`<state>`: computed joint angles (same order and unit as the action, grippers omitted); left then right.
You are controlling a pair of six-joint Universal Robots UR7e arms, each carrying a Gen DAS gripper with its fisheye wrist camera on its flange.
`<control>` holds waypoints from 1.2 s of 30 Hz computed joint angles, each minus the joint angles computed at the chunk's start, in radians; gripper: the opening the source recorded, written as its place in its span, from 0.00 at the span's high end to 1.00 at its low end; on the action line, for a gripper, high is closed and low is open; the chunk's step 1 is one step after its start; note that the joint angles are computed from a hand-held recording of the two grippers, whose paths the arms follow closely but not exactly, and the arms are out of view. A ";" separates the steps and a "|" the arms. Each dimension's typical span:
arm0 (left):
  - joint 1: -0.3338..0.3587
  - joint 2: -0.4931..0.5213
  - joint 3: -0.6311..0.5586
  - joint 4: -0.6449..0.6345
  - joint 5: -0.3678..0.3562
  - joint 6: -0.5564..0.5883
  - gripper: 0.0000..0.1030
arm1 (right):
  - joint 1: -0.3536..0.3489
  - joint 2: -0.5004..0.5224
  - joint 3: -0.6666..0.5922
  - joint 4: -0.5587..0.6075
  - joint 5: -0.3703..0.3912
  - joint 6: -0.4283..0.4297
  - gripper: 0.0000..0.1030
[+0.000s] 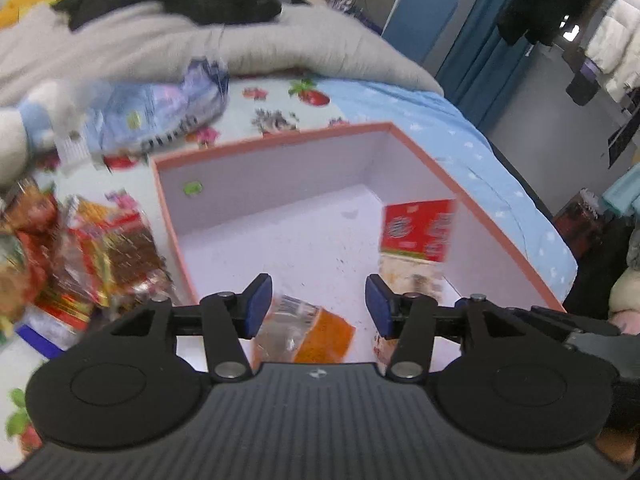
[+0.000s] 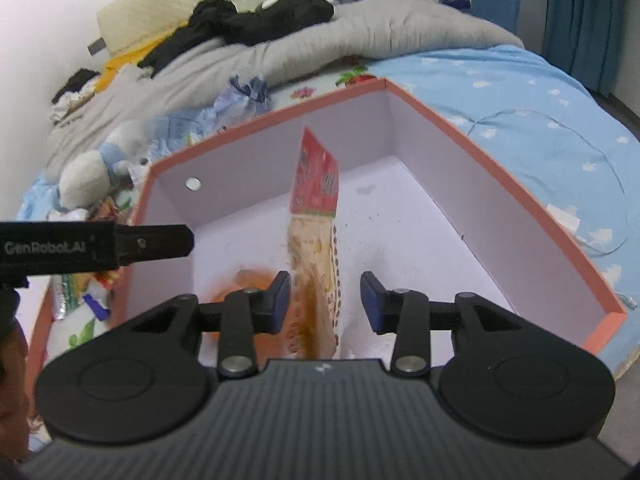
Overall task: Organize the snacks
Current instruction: 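Open both tools to drop the snacks into the deep pink box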
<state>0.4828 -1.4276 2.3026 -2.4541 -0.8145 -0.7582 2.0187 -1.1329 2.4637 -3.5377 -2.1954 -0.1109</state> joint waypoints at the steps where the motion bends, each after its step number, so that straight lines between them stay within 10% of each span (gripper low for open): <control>1: -0.017 -0.018 0.004 0.027 0.009 -0.017 0.44 | 0.012 -0.009 0.005 0.001 -0.001 0.008 0.60; 20: -0.551 -0.445 0.000 0.952 0.063 -0.755 0.44 | 0.389 -0.095 0.103 0.029 -0.107 0.217 0.60; 36: -1.043 -0.588 -0.084 1.649 -0.215 -1.428 0.44 | 0.611 0.000 0.150 -0.024 -0.121 0.325 0.60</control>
<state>-0.5602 -2.0157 2.2188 -0.8053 -1.0291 -2.1863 2.6298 -1.1333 2.6137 -3.5612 -2.3161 0.2141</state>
